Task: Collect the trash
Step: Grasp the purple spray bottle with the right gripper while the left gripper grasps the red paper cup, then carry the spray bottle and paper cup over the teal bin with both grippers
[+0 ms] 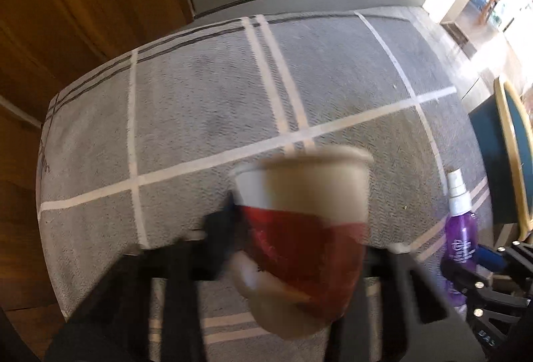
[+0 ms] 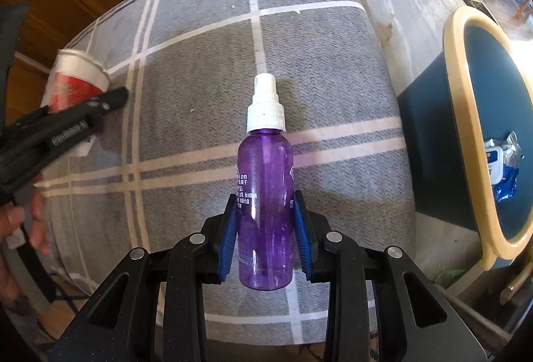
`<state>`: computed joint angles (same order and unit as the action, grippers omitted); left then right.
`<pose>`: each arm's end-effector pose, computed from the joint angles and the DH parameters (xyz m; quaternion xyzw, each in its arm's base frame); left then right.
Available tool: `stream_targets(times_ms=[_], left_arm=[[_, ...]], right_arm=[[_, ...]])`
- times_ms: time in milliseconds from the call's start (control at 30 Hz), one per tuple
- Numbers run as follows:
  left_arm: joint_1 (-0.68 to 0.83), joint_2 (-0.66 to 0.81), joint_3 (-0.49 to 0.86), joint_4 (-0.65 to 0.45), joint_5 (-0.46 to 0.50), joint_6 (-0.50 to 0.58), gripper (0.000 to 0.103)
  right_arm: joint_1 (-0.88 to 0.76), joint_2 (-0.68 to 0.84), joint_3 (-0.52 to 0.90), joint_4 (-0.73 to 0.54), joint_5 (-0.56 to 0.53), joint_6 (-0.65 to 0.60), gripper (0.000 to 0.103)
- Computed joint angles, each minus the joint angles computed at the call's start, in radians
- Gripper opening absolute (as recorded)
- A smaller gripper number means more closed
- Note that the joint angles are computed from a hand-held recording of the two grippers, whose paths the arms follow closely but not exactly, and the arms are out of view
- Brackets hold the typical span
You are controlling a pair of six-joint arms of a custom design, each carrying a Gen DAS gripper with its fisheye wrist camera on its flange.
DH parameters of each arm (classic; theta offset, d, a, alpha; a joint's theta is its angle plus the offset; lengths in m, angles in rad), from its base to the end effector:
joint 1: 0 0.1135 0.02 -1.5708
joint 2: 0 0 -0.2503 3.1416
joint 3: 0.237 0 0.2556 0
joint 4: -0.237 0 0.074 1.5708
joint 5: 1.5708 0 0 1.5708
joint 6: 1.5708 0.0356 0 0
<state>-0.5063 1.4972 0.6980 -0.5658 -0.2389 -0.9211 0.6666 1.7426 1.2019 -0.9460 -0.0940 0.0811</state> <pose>0.2140 -0.1090 0.1206 -0.2153 0.9639 0.0228 0.1547 0.2462 0.1979 0.1746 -0.2899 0.9550 0.0590 0.0219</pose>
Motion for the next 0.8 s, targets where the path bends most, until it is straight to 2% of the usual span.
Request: stream_targets(times_ms=[200, 467, 633, 800], left_arm=[[-0.02, -0.121, -0.03, -0.024, -0.03, 0.005, 0.026], [-0.12, -0.178, 0.049, -0.11, -0.097, -0.013, 0.026], [-0.204, -0.146, 0.184, -0.157, -0.153, -0.007, 0.026], [-0.288, -0.066, 0.33, -0.194, -0.21, 0.015, 0.026]], right_arm=[[0.032, -0.02, 0.008, 0.009, -0.009, 0.002, 0.033], [0.024, -0.13, -0.001, -0.004, -0.002, 0.029, 0.033], [-0.009, -0.245, 0.003, -0.026, 0.037, 0.031, 0.033], [-0.133, -0.293, 0.019, -0.04, 0.034, -0.001, 0.033]])
